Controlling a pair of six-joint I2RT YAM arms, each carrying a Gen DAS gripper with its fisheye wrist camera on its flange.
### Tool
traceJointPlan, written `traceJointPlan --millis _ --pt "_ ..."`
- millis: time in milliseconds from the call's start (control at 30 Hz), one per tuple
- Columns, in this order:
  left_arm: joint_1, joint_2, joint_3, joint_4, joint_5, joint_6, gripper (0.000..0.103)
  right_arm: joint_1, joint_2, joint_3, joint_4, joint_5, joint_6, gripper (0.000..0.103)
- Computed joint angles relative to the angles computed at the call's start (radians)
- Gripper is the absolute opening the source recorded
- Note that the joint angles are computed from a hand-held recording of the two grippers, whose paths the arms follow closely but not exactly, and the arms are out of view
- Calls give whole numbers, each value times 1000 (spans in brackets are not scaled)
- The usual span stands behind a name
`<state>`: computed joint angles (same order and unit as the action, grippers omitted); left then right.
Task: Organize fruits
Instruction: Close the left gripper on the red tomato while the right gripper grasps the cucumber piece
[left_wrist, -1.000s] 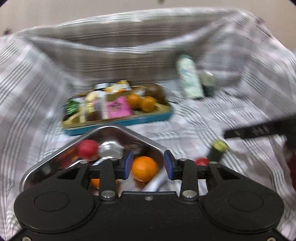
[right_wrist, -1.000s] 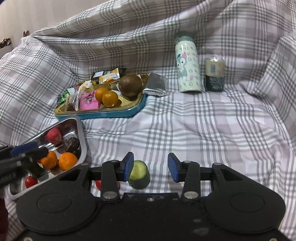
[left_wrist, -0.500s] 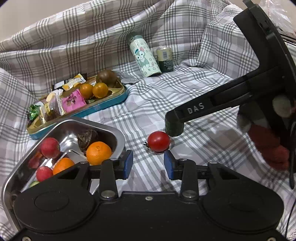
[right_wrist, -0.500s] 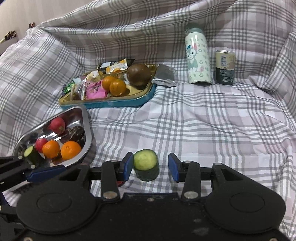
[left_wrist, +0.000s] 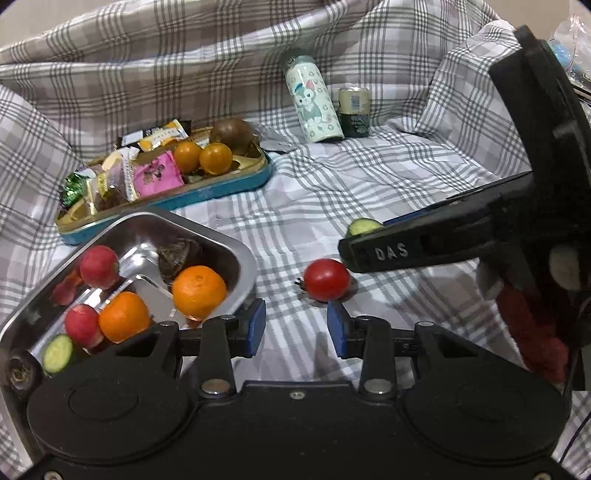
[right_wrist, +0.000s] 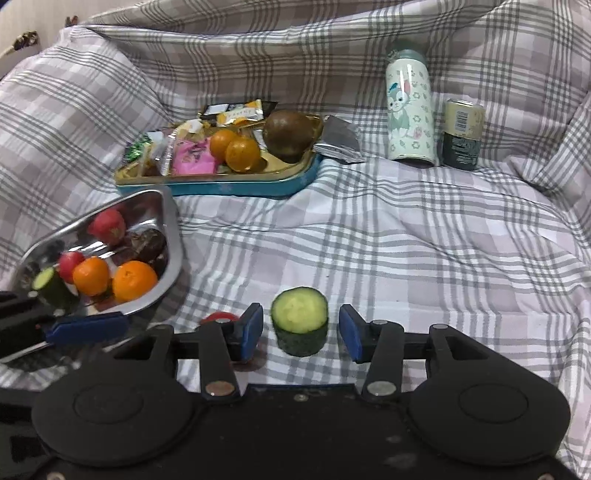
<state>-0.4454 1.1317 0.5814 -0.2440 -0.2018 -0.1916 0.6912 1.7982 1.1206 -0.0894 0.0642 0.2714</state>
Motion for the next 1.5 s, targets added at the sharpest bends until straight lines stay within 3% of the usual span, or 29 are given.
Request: traceJointPlan --millis 67,100,500,700,1500 --pt "-15 25 12 -1 -12 -22 46 -11 -1 3 -9 -20 8 35" --pt "-23 42 21 -2 -24 -35 46 -17 -8 -3 -5 -36 9 34" --pt "-63 169 85 59 -74 -154 46 -48 -58 -53 -22 120 23 35" --pt "-71 242 105 109 -104 -178 46 -80 -53 -46 -52 86 45 35" --pt "-39 297 77 204 -81 -209 48 -78 24 20 -90 86 60 40"
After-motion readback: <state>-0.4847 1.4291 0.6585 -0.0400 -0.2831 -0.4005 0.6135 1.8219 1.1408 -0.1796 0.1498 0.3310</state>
